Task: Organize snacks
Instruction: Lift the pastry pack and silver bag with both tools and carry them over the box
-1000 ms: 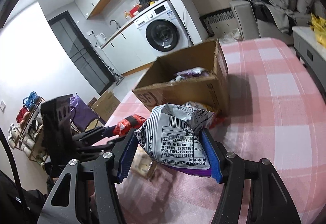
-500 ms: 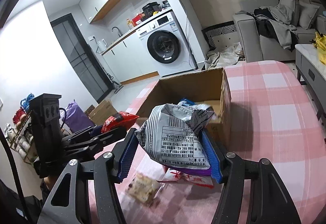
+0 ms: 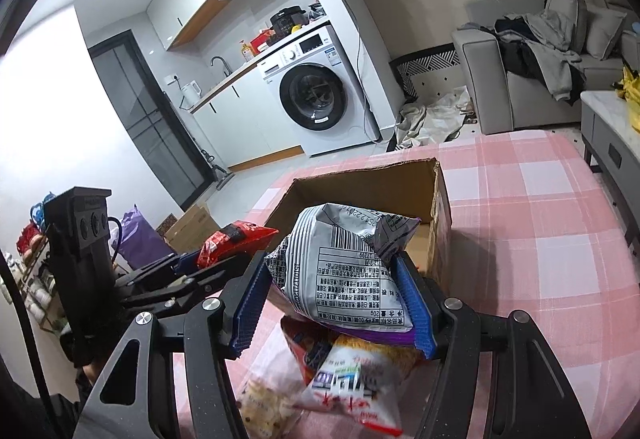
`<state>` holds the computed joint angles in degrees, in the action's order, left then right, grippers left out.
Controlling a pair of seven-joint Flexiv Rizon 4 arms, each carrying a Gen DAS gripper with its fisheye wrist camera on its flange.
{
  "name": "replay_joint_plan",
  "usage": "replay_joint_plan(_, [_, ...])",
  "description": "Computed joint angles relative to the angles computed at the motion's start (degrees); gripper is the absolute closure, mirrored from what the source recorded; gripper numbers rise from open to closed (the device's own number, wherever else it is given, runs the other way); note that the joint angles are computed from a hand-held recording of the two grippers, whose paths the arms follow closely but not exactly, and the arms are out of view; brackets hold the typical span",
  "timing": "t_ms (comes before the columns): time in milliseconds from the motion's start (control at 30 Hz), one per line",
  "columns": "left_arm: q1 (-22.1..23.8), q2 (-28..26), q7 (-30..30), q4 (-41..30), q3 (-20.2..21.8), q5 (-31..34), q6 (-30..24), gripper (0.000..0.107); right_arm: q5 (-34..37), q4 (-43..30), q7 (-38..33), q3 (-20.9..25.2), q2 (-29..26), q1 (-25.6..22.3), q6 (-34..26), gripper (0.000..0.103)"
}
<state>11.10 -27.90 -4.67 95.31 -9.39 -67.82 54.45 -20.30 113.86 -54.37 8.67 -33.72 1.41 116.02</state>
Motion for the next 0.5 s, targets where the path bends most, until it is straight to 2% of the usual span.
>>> replay_joint_plan(167, [-0.7, -3.5, -2.1, -3.4, -0.7, 2.2, 2.1, 0.057, 0.0, -3.1, 0.5, -0.2, -1.8, 0.2, -2.1, 0.04])
replay_joint_plan(300, [-0.3, -6.0, -3.9, -5.7, -1.8, 4.4, 3.2, 0.057, 2.4, -5.5, 0.0, -2.4, -2.9, 2.6, -3.5, 0.04])
replay_joint_plan(400, [-0.2, -7.8, -5.2, -7.4, -2.5, 6.5, 4.3, 0.057, 2.1, -7.9, 0.3, -1.0, -4.4, 1.4, -5.4, 0.04])
replay_joint_plan(500, [-0.1, -9.3, -6.3, -8.8, -3.3, 8.5, 5.6, 0.057, 3.5, -9.3, 0.0, -2.6, -5.0, 3.0, -6.6, 0.04])
